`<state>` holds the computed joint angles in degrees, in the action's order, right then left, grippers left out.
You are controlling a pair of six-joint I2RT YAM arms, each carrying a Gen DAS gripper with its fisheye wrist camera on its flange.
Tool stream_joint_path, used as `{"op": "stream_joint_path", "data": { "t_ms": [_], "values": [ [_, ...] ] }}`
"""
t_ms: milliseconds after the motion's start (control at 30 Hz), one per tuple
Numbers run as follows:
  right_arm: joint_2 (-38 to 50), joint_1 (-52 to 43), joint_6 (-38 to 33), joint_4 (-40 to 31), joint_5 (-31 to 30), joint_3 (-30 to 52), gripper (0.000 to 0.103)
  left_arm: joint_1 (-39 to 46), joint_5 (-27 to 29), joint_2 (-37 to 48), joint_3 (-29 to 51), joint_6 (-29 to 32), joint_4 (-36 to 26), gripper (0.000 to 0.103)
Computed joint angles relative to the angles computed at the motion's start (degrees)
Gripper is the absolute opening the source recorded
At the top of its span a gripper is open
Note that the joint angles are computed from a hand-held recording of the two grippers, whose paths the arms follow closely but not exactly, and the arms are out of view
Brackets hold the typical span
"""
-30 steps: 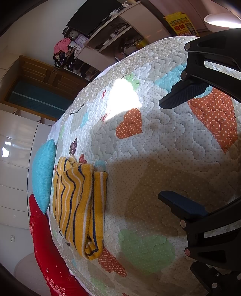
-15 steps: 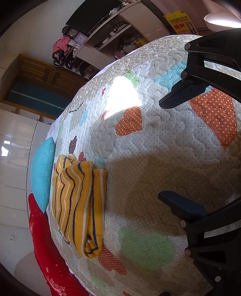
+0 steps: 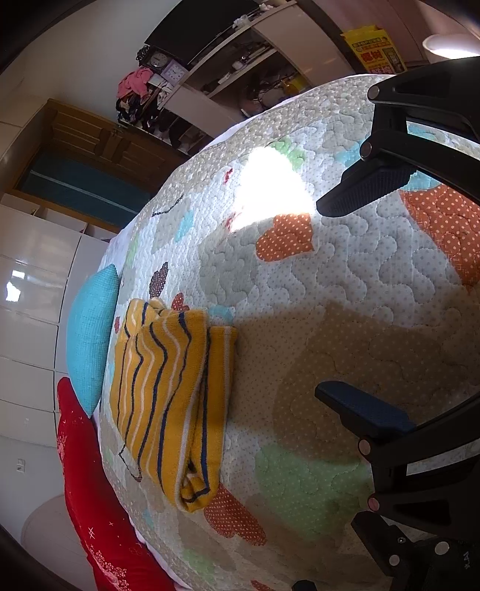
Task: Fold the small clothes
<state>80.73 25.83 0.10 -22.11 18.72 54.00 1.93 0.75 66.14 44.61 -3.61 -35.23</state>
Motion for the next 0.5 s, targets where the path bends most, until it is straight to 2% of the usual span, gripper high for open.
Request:
{"op": "stream_joint_path", "data": {
  "t_ms": [267,500],
  "values": [
    [4.8,2.0,-0.9,-0.9,2.4,5.5,0.093,2.4,0.7,4.6,1.7,1.6,2.8,0.103],
    [8.3,1.7,-0.6,-3.0,2.0,8.8,0.094,4.6,1.7,6.8,1.9,2.1,4.4,0.103]
  ]
}}
